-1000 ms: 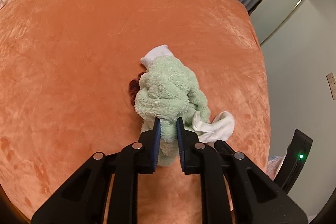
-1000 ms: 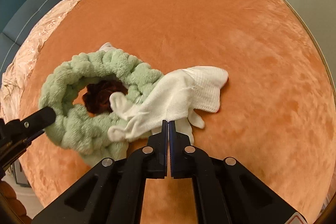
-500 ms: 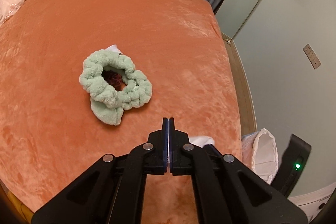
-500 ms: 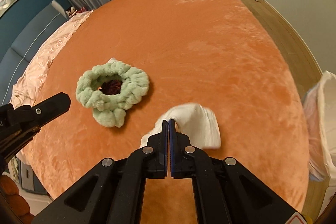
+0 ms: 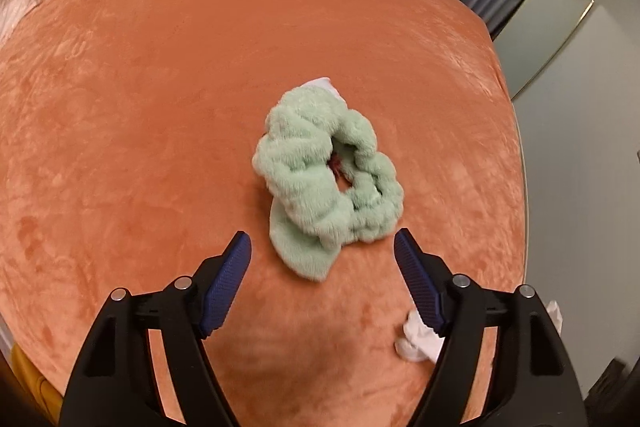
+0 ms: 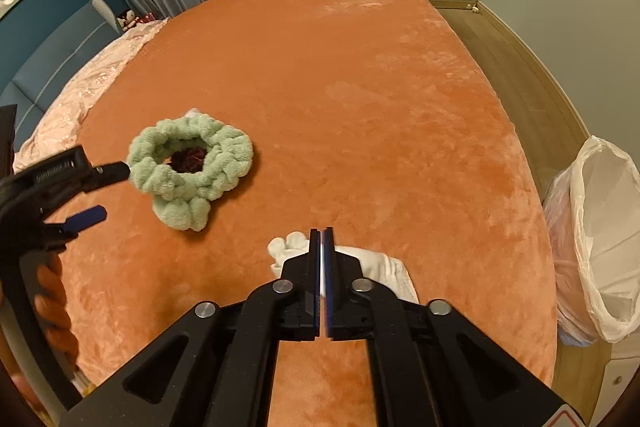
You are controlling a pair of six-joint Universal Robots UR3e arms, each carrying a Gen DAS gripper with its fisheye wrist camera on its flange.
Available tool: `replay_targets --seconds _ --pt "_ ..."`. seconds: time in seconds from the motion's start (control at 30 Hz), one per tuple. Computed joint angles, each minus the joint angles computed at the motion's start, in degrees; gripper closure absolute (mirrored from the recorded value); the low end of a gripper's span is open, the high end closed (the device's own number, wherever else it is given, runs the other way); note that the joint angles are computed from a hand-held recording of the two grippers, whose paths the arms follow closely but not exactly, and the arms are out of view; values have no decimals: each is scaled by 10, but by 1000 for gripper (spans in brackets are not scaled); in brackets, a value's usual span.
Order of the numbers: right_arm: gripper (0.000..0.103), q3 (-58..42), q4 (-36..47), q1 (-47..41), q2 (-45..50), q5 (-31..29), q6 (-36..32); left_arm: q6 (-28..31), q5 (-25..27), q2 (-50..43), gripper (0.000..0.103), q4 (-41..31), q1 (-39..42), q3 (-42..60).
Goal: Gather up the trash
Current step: 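Grasp the green scrunchie with the left tool while the right tool grasps the white glove, then carry the green scrunchie and white glove over the wastebasket with both tools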
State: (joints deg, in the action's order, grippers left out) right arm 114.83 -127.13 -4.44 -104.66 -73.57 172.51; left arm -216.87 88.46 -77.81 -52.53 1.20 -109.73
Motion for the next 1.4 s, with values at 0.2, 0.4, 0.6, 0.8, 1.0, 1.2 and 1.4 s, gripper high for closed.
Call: replay_targets --seconds 0.2,0.4,0.6,0.8,1.0,1.2,1.4 --pt "50 29 -54 -1 54 -16 31 35 -30 -85 45 47 36 8" --pt "38 31 -78 7 84 -38 39 44 -63 -90 85 56 46 3" --pt "26 44 -86 18 117 -45 40 27 -68 -25 87 47 18 -13" --pt "85 54 -62 -2 109 -12 47 3 -50 -10 88 16 -36 8" --pt "85 74 6 -51 0 31 6 -28 -14 -27 88 -5 -115 66" --pt "85 70 142 -155 -139 92 -73 -67 28 -79 89 -29 -215 163" --pt "85 14 382 -341 -268 174 -232 -98 70 -165 89 -59 -312 296"
